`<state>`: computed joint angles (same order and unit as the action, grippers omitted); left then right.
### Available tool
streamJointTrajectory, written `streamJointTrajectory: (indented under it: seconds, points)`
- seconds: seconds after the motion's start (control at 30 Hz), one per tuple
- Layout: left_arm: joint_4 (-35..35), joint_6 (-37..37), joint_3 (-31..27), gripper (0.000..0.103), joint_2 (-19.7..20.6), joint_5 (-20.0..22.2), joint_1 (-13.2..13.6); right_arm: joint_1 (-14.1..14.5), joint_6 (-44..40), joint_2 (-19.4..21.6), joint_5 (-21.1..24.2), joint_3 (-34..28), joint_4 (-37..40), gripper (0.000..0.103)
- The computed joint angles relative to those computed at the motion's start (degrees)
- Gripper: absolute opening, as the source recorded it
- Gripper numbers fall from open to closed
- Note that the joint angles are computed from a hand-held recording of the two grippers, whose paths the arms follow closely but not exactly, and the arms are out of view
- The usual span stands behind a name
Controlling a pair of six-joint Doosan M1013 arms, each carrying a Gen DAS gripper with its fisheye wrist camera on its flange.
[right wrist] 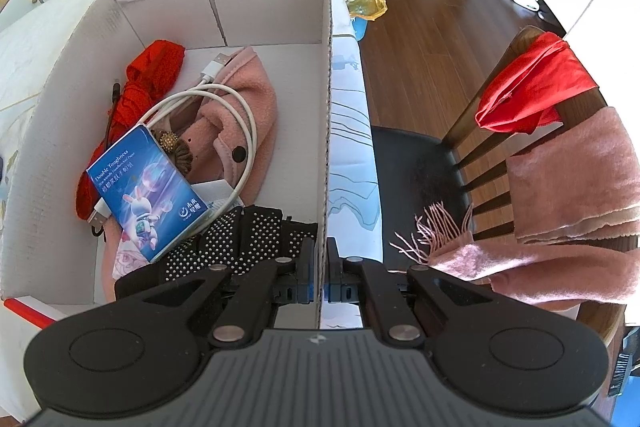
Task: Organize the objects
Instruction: 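Carry the pink plush with the left gripper into the box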
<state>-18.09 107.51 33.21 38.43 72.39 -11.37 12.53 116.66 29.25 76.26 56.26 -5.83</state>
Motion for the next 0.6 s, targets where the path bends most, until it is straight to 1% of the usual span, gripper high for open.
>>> streamJointTrajectory:
  seconds: [0.33,0.6]
  points:
    - [-4.3,6.6,1.4,0.076,-0.8,0.6,-3.4,-0.1,0.0,-0.3,-0.8,0.5,0.2,0.003]
    - [-3.8,9.4,3.0,0.076,-1.1,0.4,-6.2,-0.1,-0.1,-0.3,-1.0,0.7,0.3,0.003]
